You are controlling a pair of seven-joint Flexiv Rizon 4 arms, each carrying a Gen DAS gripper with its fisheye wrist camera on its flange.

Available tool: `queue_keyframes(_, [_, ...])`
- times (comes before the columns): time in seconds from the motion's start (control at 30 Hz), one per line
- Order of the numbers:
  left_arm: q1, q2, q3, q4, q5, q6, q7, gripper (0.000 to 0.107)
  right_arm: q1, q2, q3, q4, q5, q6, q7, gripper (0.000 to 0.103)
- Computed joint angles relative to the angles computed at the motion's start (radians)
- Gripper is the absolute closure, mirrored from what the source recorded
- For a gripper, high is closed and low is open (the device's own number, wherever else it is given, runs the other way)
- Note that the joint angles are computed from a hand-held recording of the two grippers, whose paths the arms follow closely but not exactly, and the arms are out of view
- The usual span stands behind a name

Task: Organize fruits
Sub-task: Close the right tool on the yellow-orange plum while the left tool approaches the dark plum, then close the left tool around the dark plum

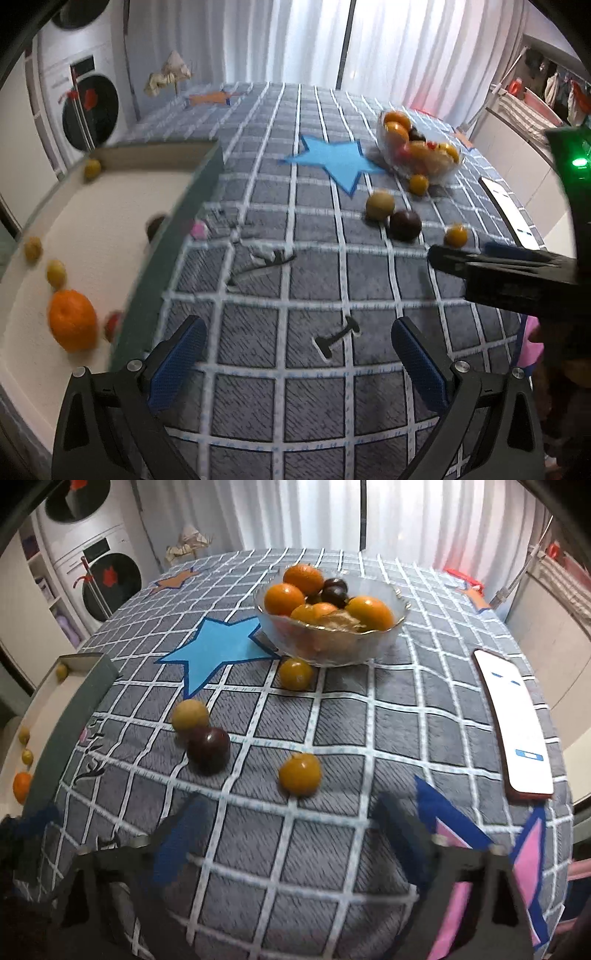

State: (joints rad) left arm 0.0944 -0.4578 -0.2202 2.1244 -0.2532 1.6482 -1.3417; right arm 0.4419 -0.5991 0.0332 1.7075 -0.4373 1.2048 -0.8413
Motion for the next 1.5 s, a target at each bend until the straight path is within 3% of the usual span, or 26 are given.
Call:
queue_keyframes(0.1, [-0.038, 0.01, 0.046, -0.021, 0.015, -0.011, 0.005, 0.006, 0.004, -0.013, -0.012, -0.018, -0.011, 0.007, 0.005, 0.034])
queue_keyframes(0.2, [-0.022, 0.009, 0.022, -0.047, 0.002, -0.038, 0.022, 0.006, 0.0, -0.015, -0.013, -0.022, -0.014, 0.019, -0.003, 0.08])
queue_keyframes(0.27, [-0.03, 0.0, 0.021, -0.079, -0.008, -0.074, 0.034, 0.008, -0.031, -0.009, 0.021, -0.012, 0.028, 0.045, -0.021, 0.08])
queue_keyframes(0.3, [-0.031, -0.004, 0.017, -0.091, -0.015, -0.092, 0.043, 0.017, -0.034, 0.001, 0.019, 0.003, 0.037, 0.062, -0.018, 0.08])
queue_keyframes(0.33, [-0.043, -0.013, 0.025, -0.115, -0.02, -0.13, 0.05, 0.019, -0.036, 0.012, 0.017, 0.021, 0.043, 0.081, -0.016, 0.08])
queue_keyframes(0.5, [-0.121, -0.066, 0.075, -0.216, -0.055, -0.259, 0.021, 0.019, -0.051, 0.081, 0.016, 0.129, 0.065, 0.158, -0.023, 0.08])
queue_keyframes(0.73, [-0.294, -0.15, 0.247, -0.387, 0.043, -0.358, -0.173, 0.02, -0.062, 0.158, 0.009, 0.255, 0.084, 0.246, 0.005, 0.08])
queue_keyframes(0.9, [-0.348, -0.178, 0.321, -0.452, 0.143, -0.401, -0.315, 0.045, -0.065, 0.193, 0.006, 0.31, 0.09, 0.286, 0.015, 0.08])
queue_keyframes(1.03, [-0.266, -0.152, 0.207, -0.397, 0.115, -0.351, -0.25, 0.079, -0.075, 0.211, 0.018, 0.332, 0.101, 0.303, 0.009, 0.08])
queue_keyframes(1.1, [-0.264, -0.14, 0.203, -0.378, 0.12, -0.334, -0.236, 0.079, -0.07, 0.22, 0.014, 0.344, 0.1, 0.309, 0.011, 0.08])
queue_keyframes(1.37, [-0.109, -0.002, 0.028, -0.145, 0.005, -0.163, -0.035, 0.079, -0.094, 0.235, 0.073, 0.352, 0.141, 0.287, -0.022, 0.08])
queue_keyframes(1.5, [-0.092, 0.025, 0.023, -0.107, -0.047, -0.164, 0.01, 0.079, -0.078, 0.24, 0.072, 0.358, 0.143, 0.277, -0.011, 0.08])
